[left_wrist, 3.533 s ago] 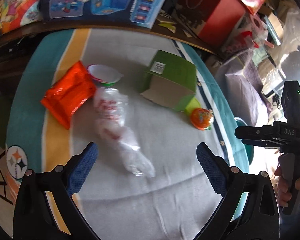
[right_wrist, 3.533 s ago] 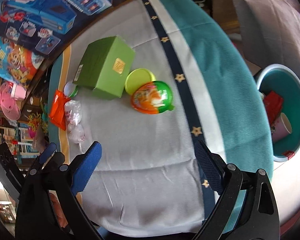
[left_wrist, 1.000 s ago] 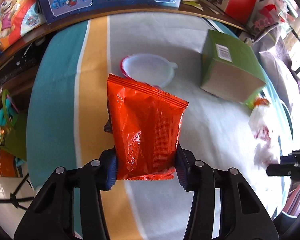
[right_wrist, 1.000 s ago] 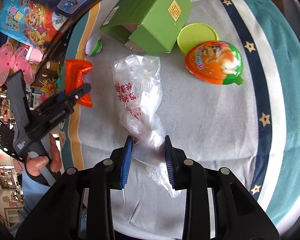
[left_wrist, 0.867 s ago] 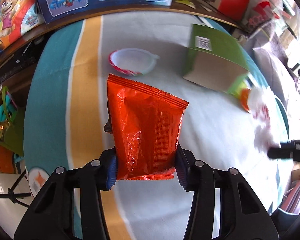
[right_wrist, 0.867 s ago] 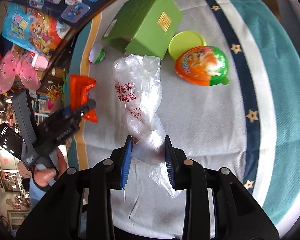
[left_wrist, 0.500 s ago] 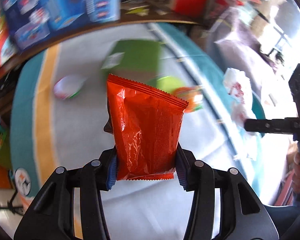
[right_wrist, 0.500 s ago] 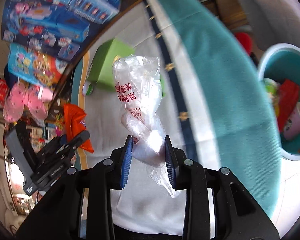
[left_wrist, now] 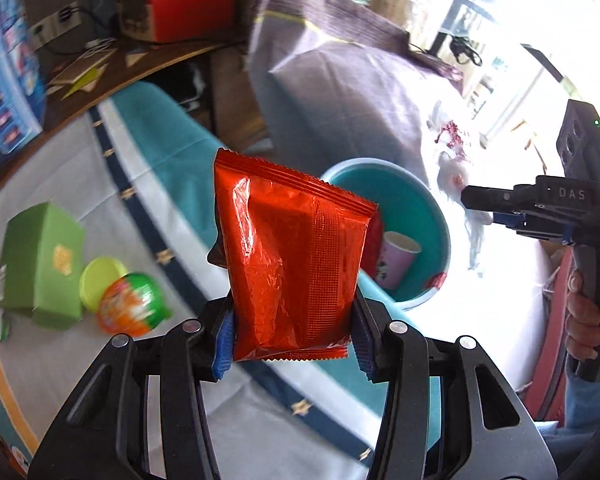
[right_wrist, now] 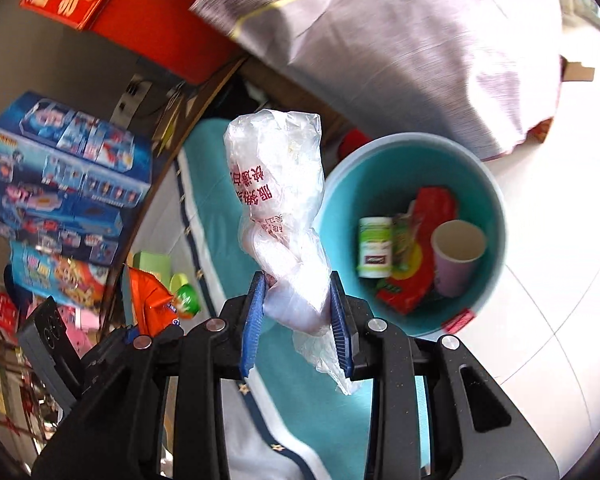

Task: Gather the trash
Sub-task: 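Carry the packet and plastic bag over the bin and open both tools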

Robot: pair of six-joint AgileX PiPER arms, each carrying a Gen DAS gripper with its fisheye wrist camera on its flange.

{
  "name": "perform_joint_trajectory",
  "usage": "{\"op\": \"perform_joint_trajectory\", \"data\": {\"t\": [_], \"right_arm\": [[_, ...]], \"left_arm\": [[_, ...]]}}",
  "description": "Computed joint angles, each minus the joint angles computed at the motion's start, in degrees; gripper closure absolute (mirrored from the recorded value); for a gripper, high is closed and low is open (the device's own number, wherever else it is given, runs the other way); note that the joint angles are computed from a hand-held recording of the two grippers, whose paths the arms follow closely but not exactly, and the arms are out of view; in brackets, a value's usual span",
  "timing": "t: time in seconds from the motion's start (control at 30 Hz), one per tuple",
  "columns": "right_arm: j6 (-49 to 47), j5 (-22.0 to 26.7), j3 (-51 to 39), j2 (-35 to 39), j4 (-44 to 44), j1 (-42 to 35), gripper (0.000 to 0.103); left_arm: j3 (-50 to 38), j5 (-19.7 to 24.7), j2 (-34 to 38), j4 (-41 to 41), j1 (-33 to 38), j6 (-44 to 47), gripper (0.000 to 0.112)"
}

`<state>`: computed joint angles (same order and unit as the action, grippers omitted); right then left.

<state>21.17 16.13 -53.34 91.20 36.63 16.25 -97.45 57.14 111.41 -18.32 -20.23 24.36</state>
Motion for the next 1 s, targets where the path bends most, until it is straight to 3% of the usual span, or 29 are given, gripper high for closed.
{"op": "perform_joint_trajectory", "data": {"t": [0.27, 0.63, 0.9, 1.0], "right_arm": [[-17.20, 0.28, 5.31, -0.58, 16.22, -6.30, 0.073], [-21.17, 1.83, 6.77, -0.17, 19.05, -9.92, 0.073], [-18.04, 2.69, 5.58, 0.51, 15.87, -10.67, 0.072], [-17.67, 3.05, 4.82, 1.26, 15.45, -10.56, 0.072]], "left_arm": [[-10.72, 3.84, 8.63, 1.51, -7.34, -3.34, 0.064], [-20.95, 8.59, 18.27, 1.77, -12.79, -5.85, 0.062], [-23.58, 8.64, 20.03, 3.88, -14.00, -8.06, 0.025], [-23.12, 8.13, 19.47, 4.18, -13.66, -8.51, 0.019]]}}
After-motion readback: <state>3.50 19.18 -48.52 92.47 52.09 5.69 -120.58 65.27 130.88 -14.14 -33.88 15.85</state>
